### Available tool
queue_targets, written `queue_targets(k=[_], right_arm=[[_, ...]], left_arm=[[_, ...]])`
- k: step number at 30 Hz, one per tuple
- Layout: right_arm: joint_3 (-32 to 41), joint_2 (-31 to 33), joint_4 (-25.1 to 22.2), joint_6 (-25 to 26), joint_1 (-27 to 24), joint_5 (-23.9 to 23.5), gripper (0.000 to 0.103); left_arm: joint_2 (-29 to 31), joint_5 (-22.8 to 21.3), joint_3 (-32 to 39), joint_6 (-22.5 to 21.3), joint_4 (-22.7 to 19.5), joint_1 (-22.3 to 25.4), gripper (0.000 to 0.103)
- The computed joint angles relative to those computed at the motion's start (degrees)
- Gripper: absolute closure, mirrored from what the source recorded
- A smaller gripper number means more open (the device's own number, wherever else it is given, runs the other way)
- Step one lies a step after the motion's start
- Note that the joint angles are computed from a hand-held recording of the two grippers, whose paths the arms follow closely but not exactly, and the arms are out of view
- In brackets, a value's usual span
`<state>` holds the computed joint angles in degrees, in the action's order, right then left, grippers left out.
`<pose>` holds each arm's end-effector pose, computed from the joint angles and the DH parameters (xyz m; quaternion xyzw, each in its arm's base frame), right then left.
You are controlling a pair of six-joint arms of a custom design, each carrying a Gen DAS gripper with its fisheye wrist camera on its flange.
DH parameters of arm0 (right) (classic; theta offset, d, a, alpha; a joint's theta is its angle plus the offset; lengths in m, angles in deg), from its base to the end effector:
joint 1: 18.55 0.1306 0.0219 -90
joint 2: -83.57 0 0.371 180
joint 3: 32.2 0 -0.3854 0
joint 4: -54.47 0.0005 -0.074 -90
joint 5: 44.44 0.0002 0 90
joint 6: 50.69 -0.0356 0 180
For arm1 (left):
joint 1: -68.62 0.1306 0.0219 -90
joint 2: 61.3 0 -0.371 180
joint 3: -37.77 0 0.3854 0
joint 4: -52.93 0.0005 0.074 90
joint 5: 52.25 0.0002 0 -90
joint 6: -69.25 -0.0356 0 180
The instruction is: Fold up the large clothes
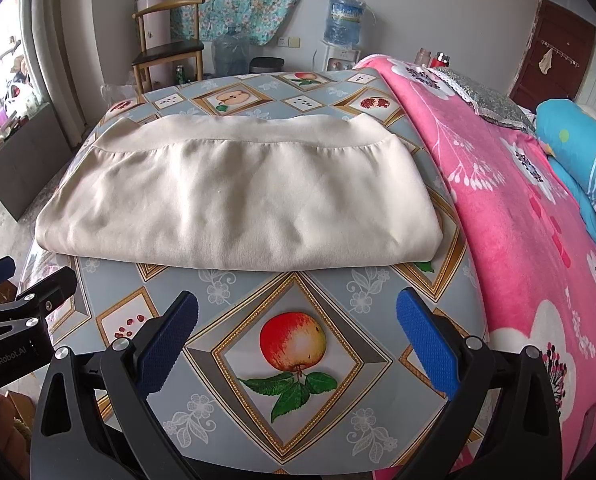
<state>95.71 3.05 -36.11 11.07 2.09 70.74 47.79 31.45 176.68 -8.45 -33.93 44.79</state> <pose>0.4466 0.1515 0.5860 0.1151 0.9417 -0.0954 0.3014 0.4926 -0.2138 0.5810 0.0807 0.9542 -0.0377 0.2856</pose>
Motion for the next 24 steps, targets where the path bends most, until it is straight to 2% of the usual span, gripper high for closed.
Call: queue_targets(k=[24], right_arm=[[-0.8,-0.31,0.02,-0.05,-0.17,-0.08,0.006]], left_arm=[[0.17,0.37,0.36,-0.17,-0.15,0.3,0.008]])
